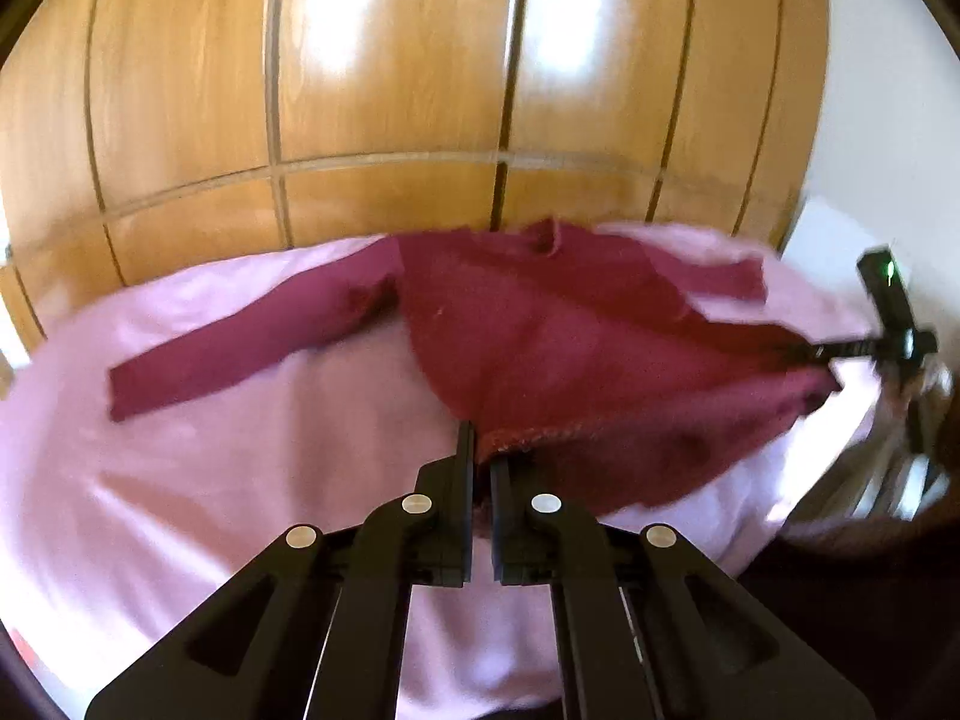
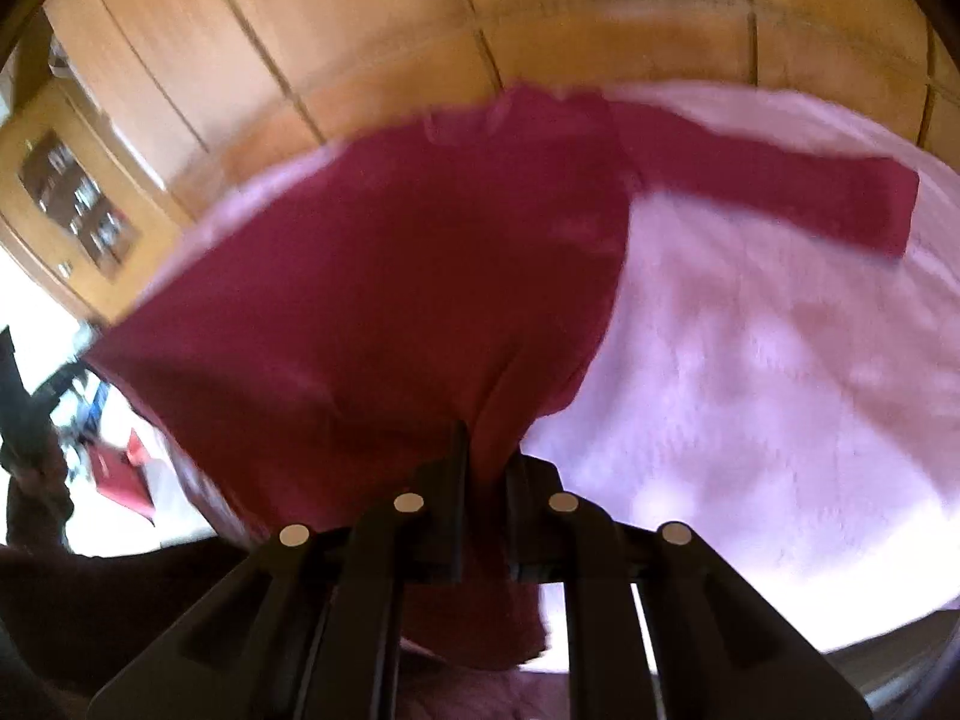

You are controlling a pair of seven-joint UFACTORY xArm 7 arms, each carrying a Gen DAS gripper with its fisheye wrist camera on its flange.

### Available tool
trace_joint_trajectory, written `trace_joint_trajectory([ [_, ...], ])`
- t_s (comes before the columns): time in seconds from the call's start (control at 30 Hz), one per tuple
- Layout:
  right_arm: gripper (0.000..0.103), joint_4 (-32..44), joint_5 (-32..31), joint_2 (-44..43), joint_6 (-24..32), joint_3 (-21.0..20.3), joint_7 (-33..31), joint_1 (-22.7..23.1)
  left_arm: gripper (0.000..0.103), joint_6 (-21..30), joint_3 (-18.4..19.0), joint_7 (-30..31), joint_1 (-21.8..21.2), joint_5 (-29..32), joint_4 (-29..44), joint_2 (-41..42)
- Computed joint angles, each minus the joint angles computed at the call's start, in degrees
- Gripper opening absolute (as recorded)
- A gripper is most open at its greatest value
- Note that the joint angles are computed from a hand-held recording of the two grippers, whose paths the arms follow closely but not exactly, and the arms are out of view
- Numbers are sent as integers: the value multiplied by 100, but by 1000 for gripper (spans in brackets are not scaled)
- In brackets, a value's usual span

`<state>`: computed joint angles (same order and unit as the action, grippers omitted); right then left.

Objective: Fold small clothes

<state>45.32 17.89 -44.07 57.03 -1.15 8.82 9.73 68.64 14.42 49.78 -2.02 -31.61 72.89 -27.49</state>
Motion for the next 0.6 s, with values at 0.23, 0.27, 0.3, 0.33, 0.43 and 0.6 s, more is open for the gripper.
trace_joint_trajectory([
  [0.23,9,-654,52,-128,418,40,131,12,3,244,-408,-57,407,1333,-1040,-283],
  [0.27,9,-664,92,-136,396,8,117,19,3,437,-346,-126,407,1331,-994,-173],
  [0.3,10,-663,130,-145,386,-36,74,34,3,502,-301,-196,430,1292,-999,-105],
  [0.33,17,-674,155,-175,370,-90,8,37,3,530,-244,-233,457,1222,-995,-85],
  [0.43,51,-716,151,-307,330,-224,-85,-98,12,1306,196,-184,459,628,-386,329],
  [0.6,51,-895,119,-453,-279,-468,445,-819,21,1092,187,-670,787,5,89,691],
])
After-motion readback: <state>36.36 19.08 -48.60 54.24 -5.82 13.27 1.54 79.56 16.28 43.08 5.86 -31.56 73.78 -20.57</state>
